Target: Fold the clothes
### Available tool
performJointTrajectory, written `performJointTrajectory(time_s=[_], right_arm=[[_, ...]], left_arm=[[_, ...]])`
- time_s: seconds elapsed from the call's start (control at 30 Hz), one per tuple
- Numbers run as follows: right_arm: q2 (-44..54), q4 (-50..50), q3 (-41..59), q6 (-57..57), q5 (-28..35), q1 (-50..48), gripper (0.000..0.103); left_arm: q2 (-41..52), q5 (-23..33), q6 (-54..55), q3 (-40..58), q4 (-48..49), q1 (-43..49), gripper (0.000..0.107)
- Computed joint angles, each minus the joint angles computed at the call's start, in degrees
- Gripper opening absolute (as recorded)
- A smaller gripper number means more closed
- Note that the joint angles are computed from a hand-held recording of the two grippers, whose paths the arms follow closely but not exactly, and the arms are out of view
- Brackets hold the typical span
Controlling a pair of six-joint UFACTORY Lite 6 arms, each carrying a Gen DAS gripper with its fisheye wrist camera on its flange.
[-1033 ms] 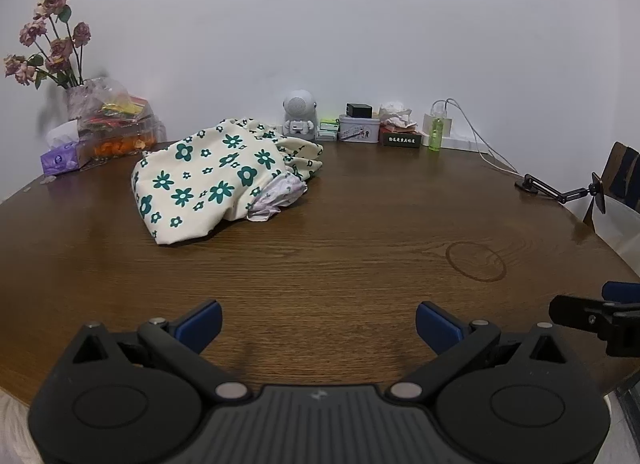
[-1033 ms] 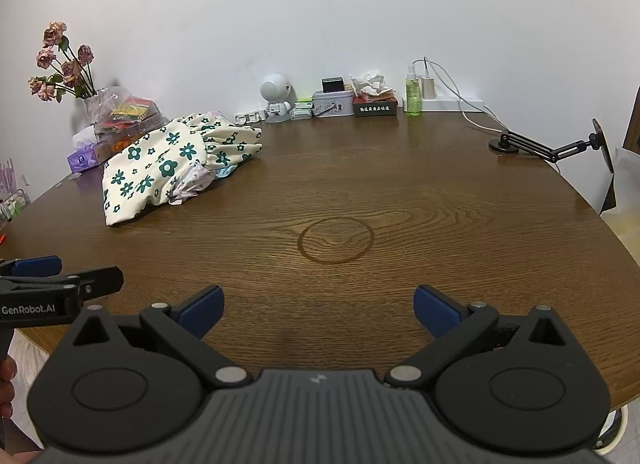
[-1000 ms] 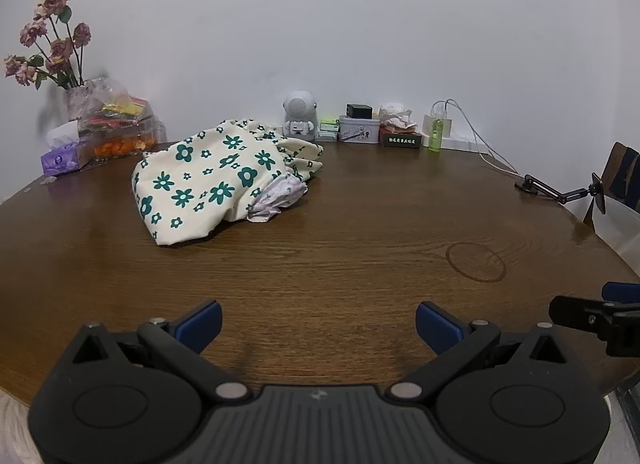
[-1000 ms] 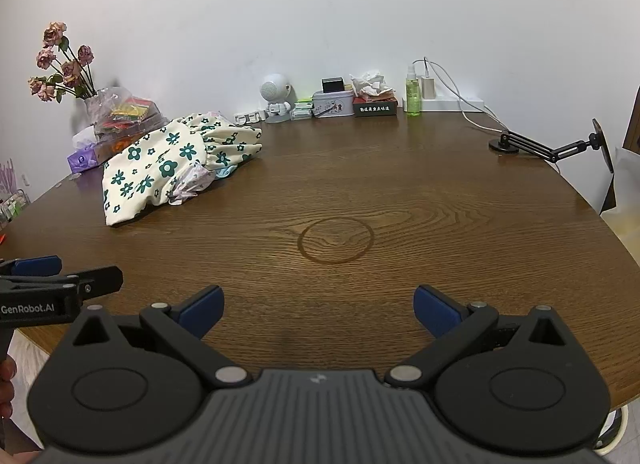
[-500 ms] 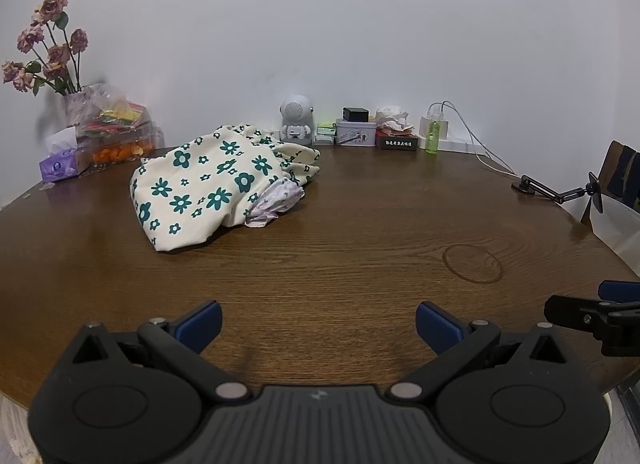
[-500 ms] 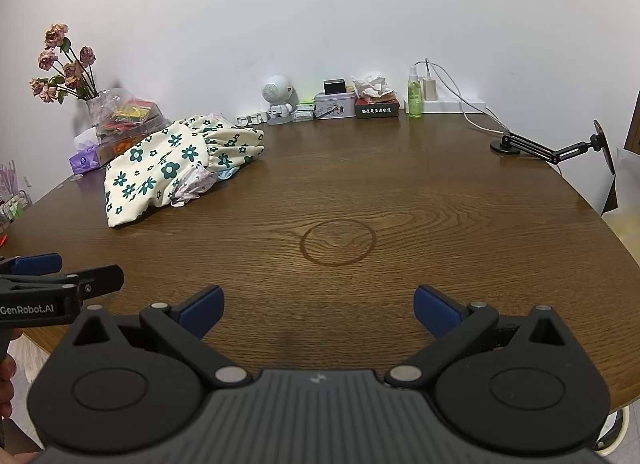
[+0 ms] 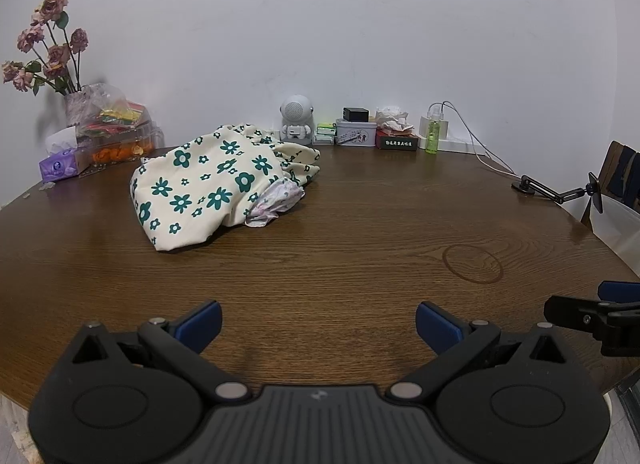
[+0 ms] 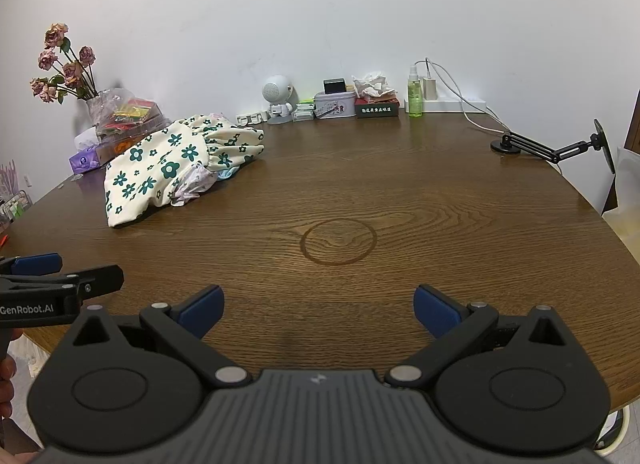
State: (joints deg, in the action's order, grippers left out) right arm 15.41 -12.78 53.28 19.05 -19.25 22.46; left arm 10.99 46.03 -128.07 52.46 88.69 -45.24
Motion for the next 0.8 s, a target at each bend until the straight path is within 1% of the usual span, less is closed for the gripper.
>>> performJointTrajectory(time_s=[0.8], right_arm=[[0.3, 0.0, -0.5, -0.1, -0.5, 0.0, 0.103]], left_arm=[[0.4, -0.9, -0.7, -0.2, 0.8, 0.6, 0.103]])
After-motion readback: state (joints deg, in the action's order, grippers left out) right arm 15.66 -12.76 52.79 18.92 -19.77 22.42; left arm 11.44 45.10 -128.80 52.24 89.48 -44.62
